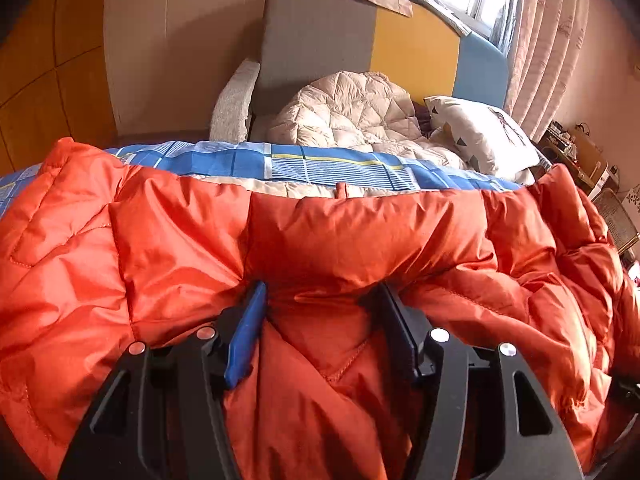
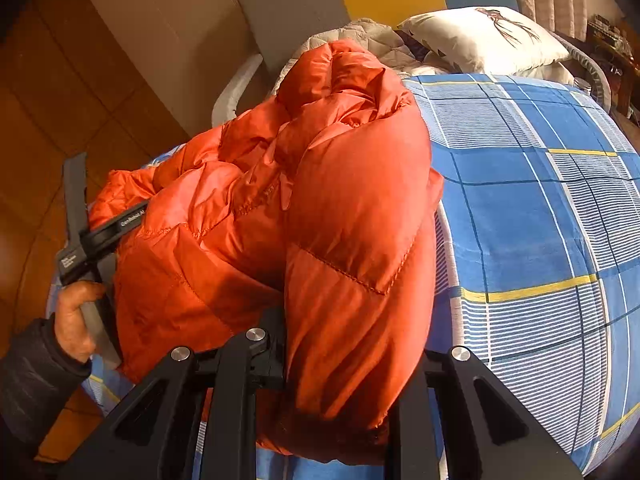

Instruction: Fold large clothes

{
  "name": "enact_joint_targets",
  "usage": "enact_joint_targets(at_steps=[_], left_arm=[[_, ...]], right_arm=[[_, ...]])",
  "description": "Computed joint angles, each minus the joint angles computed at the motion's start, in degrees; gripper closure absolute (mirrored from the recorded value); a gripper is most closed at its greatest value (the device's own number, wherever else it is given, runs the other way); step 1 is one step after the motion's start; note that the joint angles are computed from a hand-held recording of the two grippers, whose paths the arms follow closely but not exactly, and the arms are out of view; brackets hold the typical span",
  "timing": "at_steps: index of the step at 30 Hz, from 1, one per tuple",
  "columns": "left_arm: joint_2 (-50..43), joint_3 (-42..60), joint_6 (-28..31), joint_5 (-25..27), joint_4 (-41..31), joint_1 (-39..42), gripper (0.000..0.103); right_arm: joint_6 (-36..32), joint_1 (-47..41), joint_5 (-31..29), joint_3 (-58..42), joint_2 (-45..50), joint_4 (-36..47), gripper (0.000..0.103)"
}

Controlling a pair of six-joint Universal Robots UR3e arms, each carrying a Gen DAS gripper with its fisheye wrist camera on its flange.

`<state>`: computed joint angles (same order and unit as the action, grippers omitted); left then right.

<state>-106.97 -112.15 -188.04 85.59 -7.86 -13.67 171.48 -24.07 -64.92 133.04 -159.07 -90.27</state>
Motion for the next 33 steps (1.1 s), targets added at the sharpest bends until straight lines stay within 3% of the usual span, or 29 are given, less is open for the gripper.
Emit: enact_joint_targets(at_steps=[6, 13, 20, 24, 28, 33], left_arm=[[-1.8, 0.2, 0.3, 2.0, 1.9, -1.2, 0.045], [0.8, 0.8, 1.6, 0.9, -2.2, -0.5, 0.046], [14.1, -8.7, 3.5, -2.9, -2.9, 4.6, 0.046], [29.3, -18.6, 7.9, -9.5, -6.3, 14.6, 0.048], [46.6, -26.9, 17.5, -21.5, -19.5, 30.2, 0.048], [55.8, -32.0, 25.5, -27.2, -29.9, 38.7, 0.048]], right_arm=[[8.5, 8.0, -3.6, -1.8, 4.4, -8.2, 0.086], [24.9, 29.2, -16.7, -9.2, 20.1, -23.8, 0.087], [32.4, 42.3, -26.3, -18.3, 31.2, -27.8, 0.088], [34.8, 47.7, -30.9, -23.6, 36.7, -27.9, 0.088], [37.7, 53.5, -36.0, -28.7, 42.2, -27.7, 0.088], [40.5, 59.2, -41.0, -34.9, 48.6, -27.0, 0.088]])
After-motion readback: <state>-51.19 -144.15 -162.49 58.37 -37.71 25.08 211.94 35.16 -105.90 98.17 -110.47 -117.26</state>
